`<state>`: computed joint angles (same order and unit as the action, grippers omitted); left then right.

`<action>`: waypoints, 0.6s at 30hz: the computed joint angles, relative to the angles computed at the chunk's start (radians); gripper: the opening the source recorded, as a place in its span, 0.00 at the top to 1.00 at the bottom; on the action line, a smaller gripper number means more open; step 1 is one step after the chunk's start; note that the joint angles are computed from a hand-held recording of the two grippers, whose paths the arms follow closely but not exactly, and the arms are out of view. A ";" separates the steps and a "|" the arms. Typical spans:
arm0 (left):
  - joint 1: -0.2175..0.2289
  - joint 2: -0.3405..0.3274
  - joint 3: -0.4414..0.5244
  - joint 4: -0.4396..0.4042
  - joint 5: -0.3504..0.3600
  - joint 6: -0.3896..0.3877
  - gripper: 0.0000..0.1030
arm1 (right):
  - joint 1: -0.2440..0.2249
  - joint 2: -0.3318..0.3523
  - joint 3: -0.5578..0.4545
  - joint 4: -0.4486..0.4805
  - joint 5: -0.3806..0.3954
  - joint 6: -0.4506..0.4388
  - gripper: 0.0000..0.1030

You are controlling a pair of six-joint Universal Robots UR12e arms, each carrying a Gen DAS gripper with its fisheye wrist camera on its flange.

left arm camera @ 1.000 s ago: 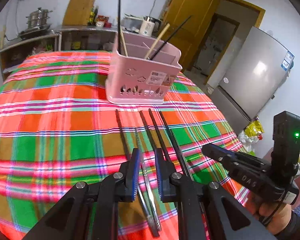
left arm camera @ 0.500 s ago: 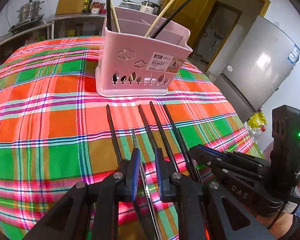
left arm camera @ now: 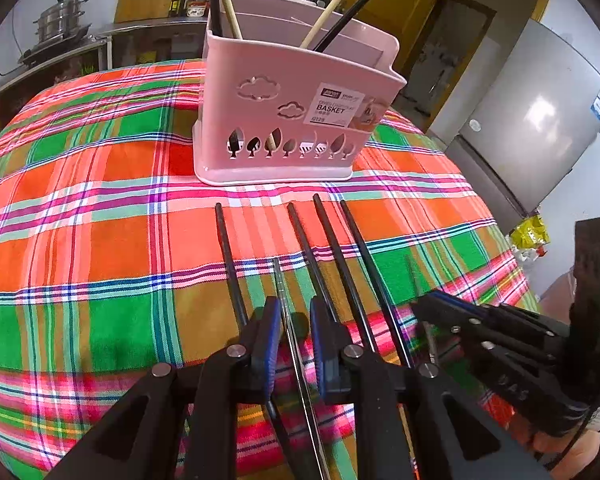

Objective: Organize utensils
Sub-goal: 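Lower both open grippers around the next black chopsticks on the cloth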

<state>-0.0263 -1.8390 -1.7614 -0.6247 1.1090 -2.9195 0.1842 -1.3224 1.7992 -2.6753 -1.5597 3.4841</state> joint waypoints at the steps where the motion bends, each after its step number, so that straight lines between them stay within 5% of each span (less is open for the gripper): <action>1: -0.004 -0.003 0.004 -0.005 0.011 0.000 0.86 | -0.004 -0.005 0.006 0.001 -0.003 0.002 0.91; 18: -0.037 -0.039 0.050 -0.022 0.089 0.002 0.86 | -0.036 0.009 -0.026 0.045 0.017 0.052 0.91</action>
